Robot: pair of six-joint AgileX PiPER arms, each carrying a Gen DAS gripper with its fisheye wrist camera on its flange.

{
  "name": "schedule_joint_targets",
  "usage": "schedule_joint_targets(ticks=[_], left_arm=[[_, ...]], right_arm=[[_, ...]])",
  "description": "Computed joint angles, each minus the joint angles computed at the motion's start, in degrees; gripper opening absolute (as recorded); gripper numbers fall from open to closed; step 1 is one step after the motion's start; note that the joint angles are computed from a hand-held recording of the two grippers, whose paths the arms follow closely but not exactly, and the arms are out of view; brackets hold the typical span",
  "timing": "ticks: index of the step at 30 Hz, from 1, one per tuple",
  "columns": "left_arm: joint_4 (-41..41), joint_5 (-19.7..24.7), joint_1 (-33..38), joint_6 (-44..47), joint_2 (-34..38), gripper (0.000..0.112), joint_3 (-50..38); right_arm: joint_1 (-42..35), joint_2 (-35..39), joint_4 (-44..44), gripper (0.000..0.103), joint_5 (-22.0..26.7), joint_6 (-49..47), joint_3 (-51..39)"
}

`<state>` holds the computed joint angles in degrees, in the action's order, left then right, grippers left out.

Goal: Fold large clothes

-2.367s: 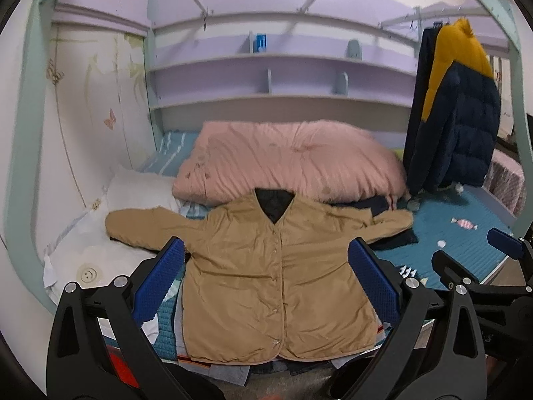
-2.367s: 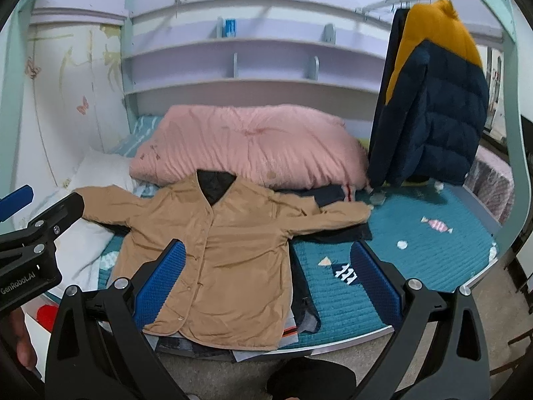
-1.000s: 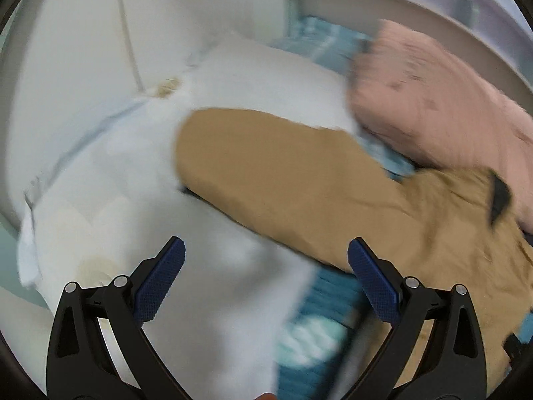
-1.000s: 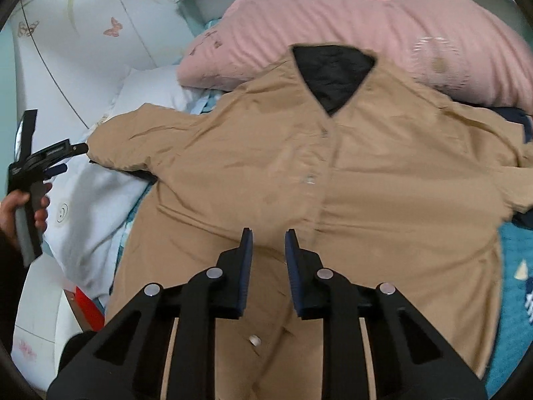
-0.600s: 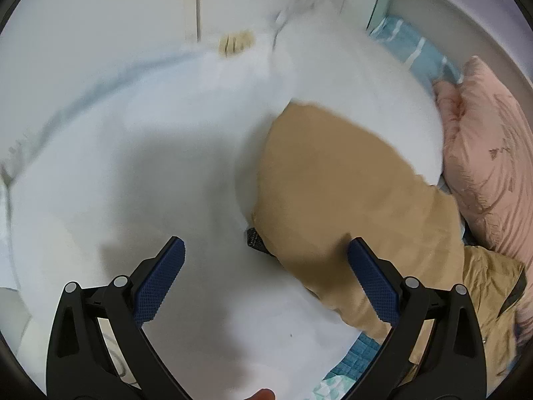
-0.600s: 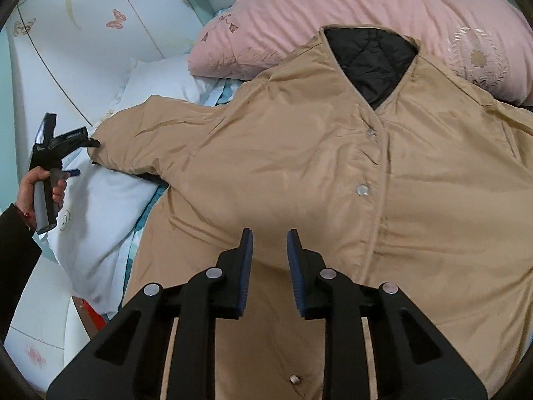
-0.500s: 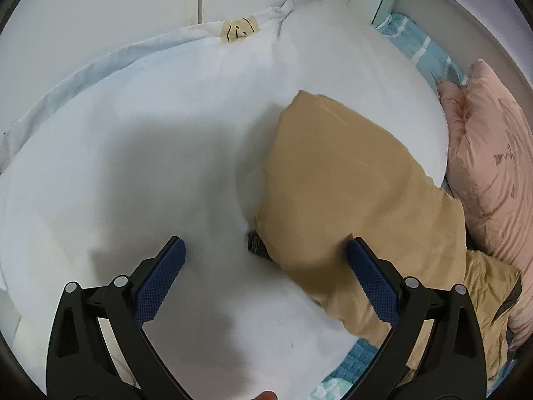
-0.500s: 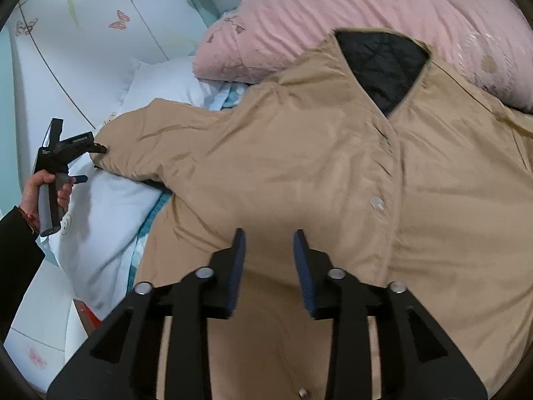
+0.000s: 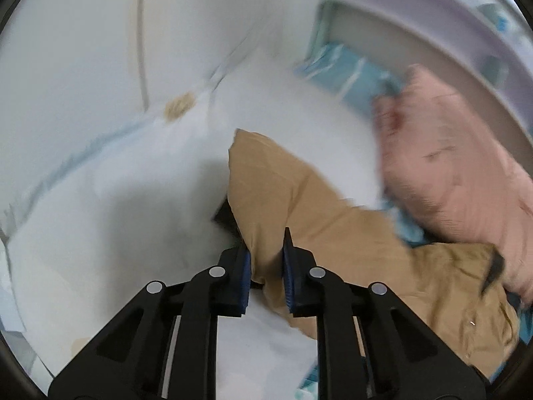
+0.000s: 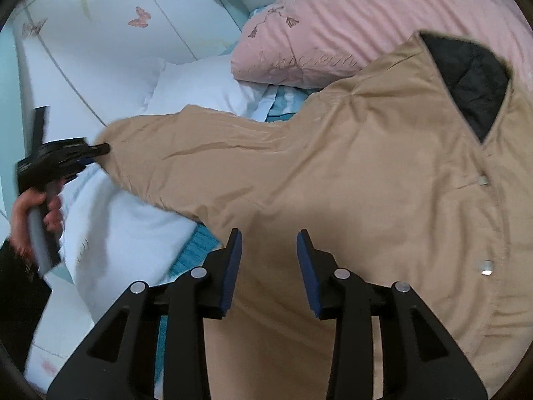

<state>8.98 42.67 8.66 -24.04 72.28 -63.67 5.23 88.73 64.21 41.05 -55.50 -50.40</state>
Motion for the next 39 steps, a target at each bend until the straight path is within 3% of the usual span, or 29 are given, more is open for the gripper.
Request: schedule_joint_targets(ticks=[3,5,8,11,16,20,22,25,29,36,39], left_arm=[[2.3,1.5,-8.2,-2.0,-3.7,0.016,-2.4],[3.7,2.3,-13.8,-3.6,-4.0,0.016,-4.9],[6.1,3.3,-22.8,-7.4,-1.9,0.016,-9.2],[9.2,4.2,-31.9,-11.8,1.7,0.016,-13.4],[12.2,1.5,-41.9,-16.8,10.4,0.016,-19.8],[14.6,-0.7,-48.7,-19.5,20.4,0.016,-27.4],[16.7,-1.2,-51.6,-23.0,26.3,0.016,-31.8],[18.4,-1.0,-54.8,-26.8,34.4,0.016,-37.6],[14.0,1.9,-57.2,-23.6,46.4,0.016,-48.3],[5.0,10.7,-57.6,-18.6,65.3,0.017,-67.2],[3.2,13.7,-57.9,-16.5,68.9,0.017,-71.3]], right_arm=[[2.2,4.0,0.5,0.021,-0.8,2.3,-3.2],[2.8,8.7,0.5,0.002,1.0,4.0,-6.2],[3.5,16.9,-5.1,0.001,4.8,11.4,-11.6],[0.6,17.2,-1.3,0.002,6.7,8.1,-9.7],[-13.8,7.3,5.3,0.005,15.3,-5.8,-0.9],[-33.0,2.4,-1.9,0.005,23.1,-13.0,0.6],[-42.1,2.1,-6.2,0.005,23.8,-16.5,-0.6],[-54.6,7.4,-10.7,0.005,26.2,-17.7,-8.1],[-66.0,16.5,-14.9,0.005,24.7,-14.9,-20.6],[-74.0,30.5,-16.5,0.005,27.2,-6.3,-38.9],[-75.1,35.7,-16.0,0.007,27.6,0.1,-45.9]])
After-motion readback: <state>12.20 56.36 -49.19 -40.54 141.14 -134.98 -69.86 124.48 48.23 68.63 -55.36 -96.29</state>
